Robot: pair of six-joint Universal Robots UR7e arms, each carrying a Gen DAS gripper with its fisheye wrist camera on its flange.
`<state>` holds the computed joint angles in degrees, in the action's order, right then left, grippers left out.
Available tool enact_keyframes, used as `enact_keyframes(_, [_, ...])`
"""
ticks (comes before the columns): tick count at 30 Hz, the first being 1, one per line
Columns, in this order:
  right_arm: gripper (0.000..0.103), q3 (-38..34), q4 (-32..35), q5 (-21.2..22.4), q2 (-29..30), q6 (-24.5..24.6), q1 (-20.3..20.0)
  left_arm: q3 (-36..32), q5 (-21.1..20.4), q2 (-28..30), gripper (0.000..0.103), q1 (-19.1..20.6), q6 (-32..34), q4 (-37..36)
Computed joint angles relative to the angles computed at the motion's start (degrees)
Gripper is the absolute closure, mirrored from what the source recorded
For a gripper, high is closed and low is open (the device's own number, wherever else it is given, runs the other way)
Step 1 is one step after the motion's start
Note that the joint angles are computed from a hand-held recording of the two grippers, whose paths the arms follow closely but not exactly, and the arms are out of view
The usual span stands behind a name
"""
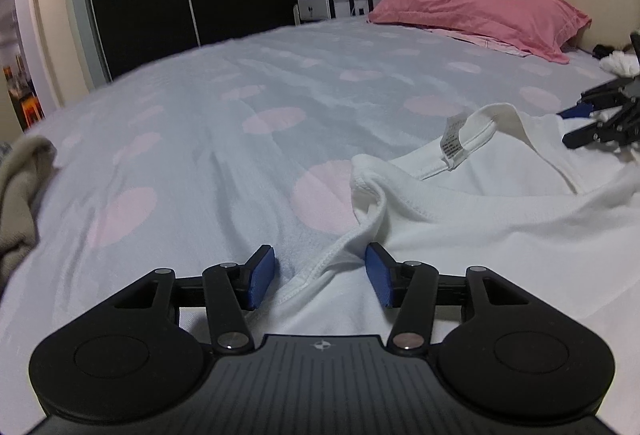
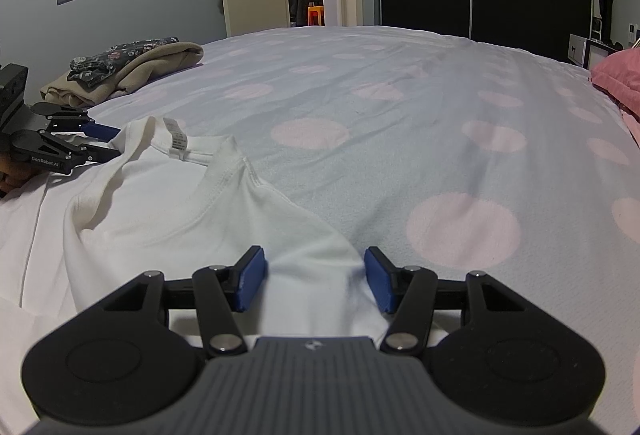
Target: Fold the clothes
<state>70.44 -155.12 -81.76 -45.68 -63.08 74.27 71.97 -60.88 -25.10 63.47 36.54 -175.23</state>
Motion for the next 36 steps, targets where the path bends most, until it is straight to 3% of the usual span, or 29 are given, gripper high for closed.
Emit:
enact_keyframes(3, [0.043, 0.1, -0.1, -0.1, -0.1, -0.1, 0.0, -1.8, -0.3, -0.6, 0.054, 0.2, -3.6, 5.6])
enact_keyframes(10, [0.044, 0.5, -0.8, -0.9, -0.2, -0.5, 0.4, -1.0, 2.8, 0.1, 0.054, -0.9, -2.2, 3.4])
enact_keyframes(13, [0.044, 0.7, -1.1, -2.0, -0.5, -0.3, 0.9, -2.6, 2.6, -0.6, 0.062, -1.0, -5.9, 9.3])
enact_keyframes(16, [0.043, -0.5, 1.3, -2.7, -0.5, 1.2, 1.3, -4.7, 1.2, -1.2, 0.063, -0.7, -8.4, 15.2])
enact_keyframes(22, [0.043, -3.4, 6.2, -2.5, -0.1, 0.7, 1.8, -5.9, -3.2, -2.3, 0.063, 0.1, -5.2, 18.8])
enact_keyframes(25, [0.043, -4.7, 8.7, -2.5, 0.3, -0.1, 2.1, -7.0, -7.7, -2.8, 0.063, 0.6, -4.8, 21.5])
enact_keyframes(29, [0.042, -6.8, 10.4, -5.5, 1.6, -0.2, 3.0, -12.4, -8.9, -1.1, 0.063, 1.1, -9.5, 30.1])
enact_keyframes(32, [0.034, -8.9, 13.6, -8.5, 2.4, 0.9, 4.1, -15.8, -9.9, -0.1, 0.063, 1.7, -13.9, 35.2])
enact_keyframes(33, [0.036, -9.6, 14.9, -9.7, 2.6, 0.9, 4.5, -16.0, -10.3, -0.1, 0.065, 1.7, -14.4, 35.3])
enact_keyframes(34, [0.041, -10.0, 15.9, -10.3, 2.8, 0.4, 4.8, -16.1, -10.7, -0.1, 0.074, 1.8, -14.8, 35.3])
enact_keyframes(36, [0.079, -10.3, 16.9, -10.7, 2.7, -1.4, 5.2, -15.1, -10.7, -0.4, 0.08, 1.7, -13.6, 34.0])
